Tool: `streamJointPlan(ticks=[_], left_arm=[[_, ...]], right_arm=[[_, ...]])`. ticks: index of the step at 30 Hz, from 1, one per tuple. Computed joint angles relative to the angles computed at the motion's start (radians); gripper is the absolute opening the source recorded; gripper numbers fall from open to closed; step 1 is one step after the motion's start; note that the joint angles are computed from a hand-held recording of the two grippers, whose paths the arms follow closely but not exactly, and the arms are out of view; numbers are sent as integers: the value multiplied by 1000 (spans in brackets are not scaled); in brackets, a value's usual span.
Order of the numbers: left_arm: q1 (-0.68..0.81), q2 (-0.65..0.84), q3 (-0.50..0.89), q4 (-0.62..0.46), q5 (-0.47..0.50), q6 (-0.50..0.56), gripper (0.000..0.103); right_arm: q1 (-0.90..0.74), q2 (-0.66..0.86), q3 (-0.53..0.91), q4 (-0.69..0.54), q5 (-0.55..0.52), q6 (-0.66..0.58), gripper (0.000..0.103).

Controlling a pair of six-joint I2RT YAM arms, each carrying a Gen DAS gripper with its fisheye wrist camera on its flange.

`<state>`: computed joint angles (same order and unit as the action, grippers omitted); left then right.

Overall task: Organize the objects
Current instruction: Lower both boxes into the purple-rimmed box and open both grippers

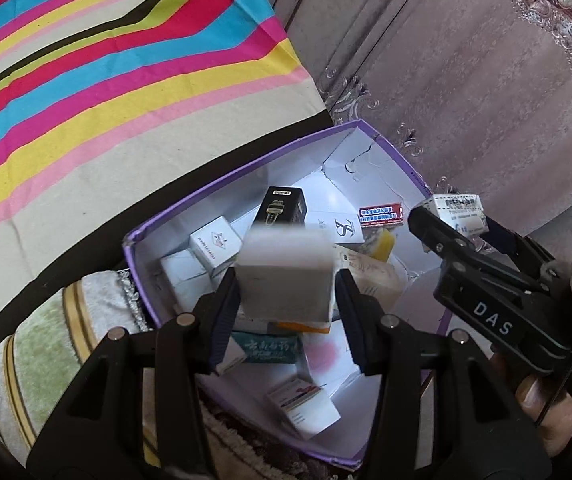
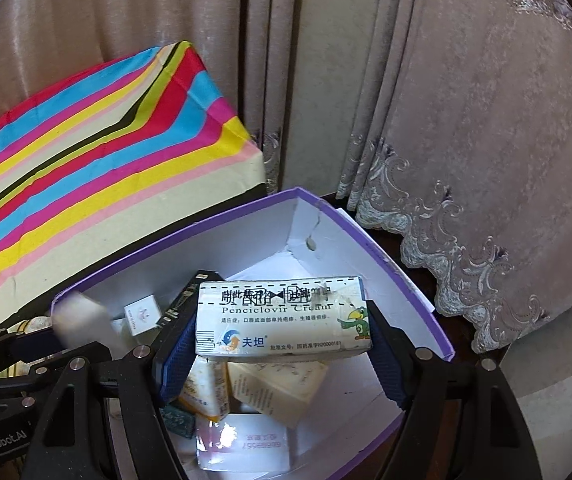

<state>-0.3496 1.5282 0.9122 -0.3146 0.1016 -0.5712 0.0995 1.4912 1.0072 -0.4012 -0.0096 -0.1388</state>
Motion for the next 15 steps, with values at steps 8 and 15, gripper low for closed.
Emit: streamJointPlan(ticks=[8,15], left_arm=[[-28,5,13,-17,-49,-8,82],[-71,1,39,-148,-150,-45,94]], right_arm=[[-45,5,6,-20,-12,-12,80],[-50,-30,-15,-64,-25,-37,81]])
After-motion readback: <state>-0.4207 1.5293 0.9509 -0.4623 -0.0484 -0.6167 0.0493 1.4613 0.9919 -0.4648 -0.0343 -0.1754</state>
